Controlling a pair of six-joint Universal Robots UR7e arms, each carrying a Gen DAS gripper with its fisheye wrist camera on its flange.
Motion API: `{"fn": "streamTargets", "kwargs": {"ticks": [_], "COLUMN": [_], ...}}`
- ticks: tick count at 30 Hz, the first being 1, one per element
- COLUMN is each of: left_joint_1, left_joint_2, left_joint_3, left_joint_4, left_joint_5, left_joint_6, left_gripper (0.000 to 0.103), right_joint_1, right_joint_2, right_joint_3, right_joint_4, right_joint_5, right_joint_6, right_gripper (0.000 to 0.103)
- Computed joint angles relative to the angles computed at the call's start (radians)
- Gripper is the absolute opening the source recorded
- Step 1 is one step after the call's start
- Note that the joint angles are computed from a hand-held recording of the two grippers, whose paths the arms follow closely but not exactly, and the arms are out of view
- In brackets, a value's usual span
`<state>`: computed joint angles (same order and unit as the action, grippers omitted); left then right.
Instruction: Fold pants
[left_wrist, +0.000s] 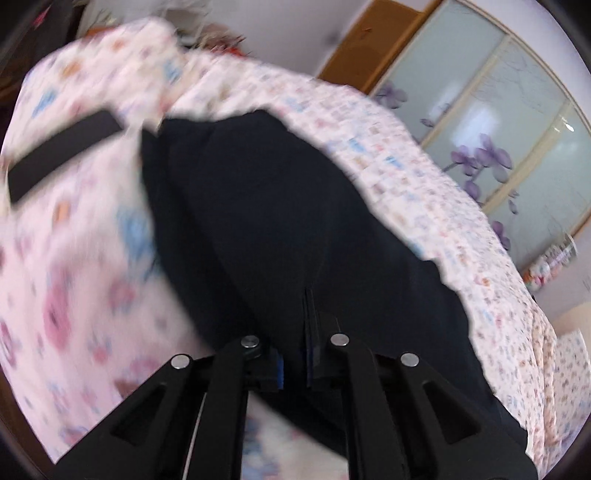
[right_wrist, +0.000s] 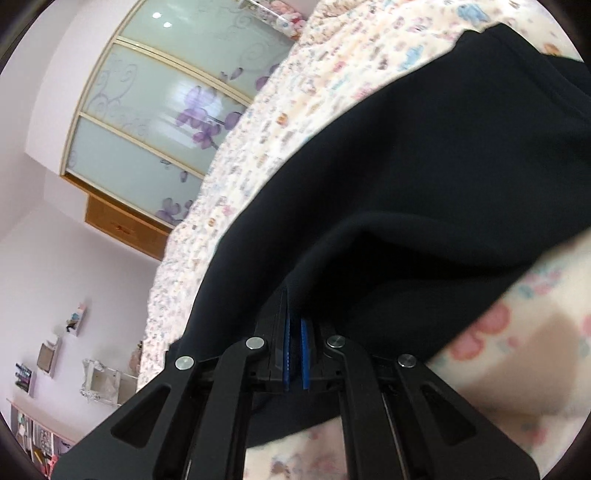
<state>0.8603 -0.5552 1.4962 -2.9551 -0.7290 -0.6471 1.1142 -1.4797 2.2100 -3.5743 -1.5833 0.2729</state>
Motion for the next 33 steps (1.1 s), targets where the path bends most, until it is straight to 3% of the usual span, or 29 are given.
{"fn": "streamTargets", "kwargs": {"ticks": [5,6,7,8,9,11,13,16,19,22,24,26,29,33], "left_joint_1": [-0.017,-0.029,-0.041,-0.069,-0.092,-0.136,-0.170,-0.200,-0.202,-0.209,-0.206,-0.206,-0.209,-0.208], "left_joint_2": [0.016,0.008,0.006,0.009,0.019,0.057,0.096,0.158,0.216,0.236,0.237,0.237,0.231,0.231], "left_joint_3": [0.023,0.036,0.049,0.071,0.086,0.092,0.082,0.052,0.035,0.015,0.007,0.009,0.027,0.029], "left_joint_4": [-0.019,-0.018,-0.029,-0.058,-0.083,-0.207,-0.363,-0.547,-0.674,-0.636,-0.638,-0.633,-0.661,-0.653], "left_joint_5": [0.075,0.093,0.125,0.198,0.274,0.369,0.382,0.290,0.108,0.036,-0.027,-0.044,-0.065,-0.070], "left_joint_6": [0.016,0.011,0.006,0.001,-0.007,0.046,0.145,0.282,0.487,0.592,0.659,0.675,0.678,0.655], "left_gripper": [0.019,0.031,0.050,0.059,0.079,0.087,0.095,0.099,0.099,0.099,0.101,0.101,0.101,0.101], "right_joint_1": [0.007,0.005,0.008,0.007,0.003,-0.026,-0.040,-0.061,-0.135,-0.215,-0.225,-0.223,-0.236,-0.196], "right_joint_2": [-0.015,-0.026,-0.041,-0.056,-0.074,-0.131,-0.182,-0.282,-0.413,-0.500,-0.509,-0.492,-0.458,-0.383], "right_joint_3": [0.000,0.002,0.005,0.004,0.007,0.041,0.091,0.165,0.194,0.176,0.138,0.104,0.058,-0.011], "right_joint_4": [0.066,0.092,0.126,0.164,0.206,0.266,0.248,0.172,0.158,0.254,0.320,0.350,0.360,0.371], "right_joint_5": [-0.038,-0.039,-0.042,-0.034,-0.016,0.071,0.106,0.095,0.035,0.014,-0.051,-0.091,-0.070,-0.116], "right_joint_6": [0.006,0.003,0.006,0.008,0.009,0.014,-0.007,-0.052,-0.013,0.001,-0.035,-0.065,-0.113,-0.200], "right_gripper": [0.006,0.006,0.007,0.014,0.021,0.059,0.058,0.051,0.049,0.048,0.048,0.048,0.047,0.045]}}
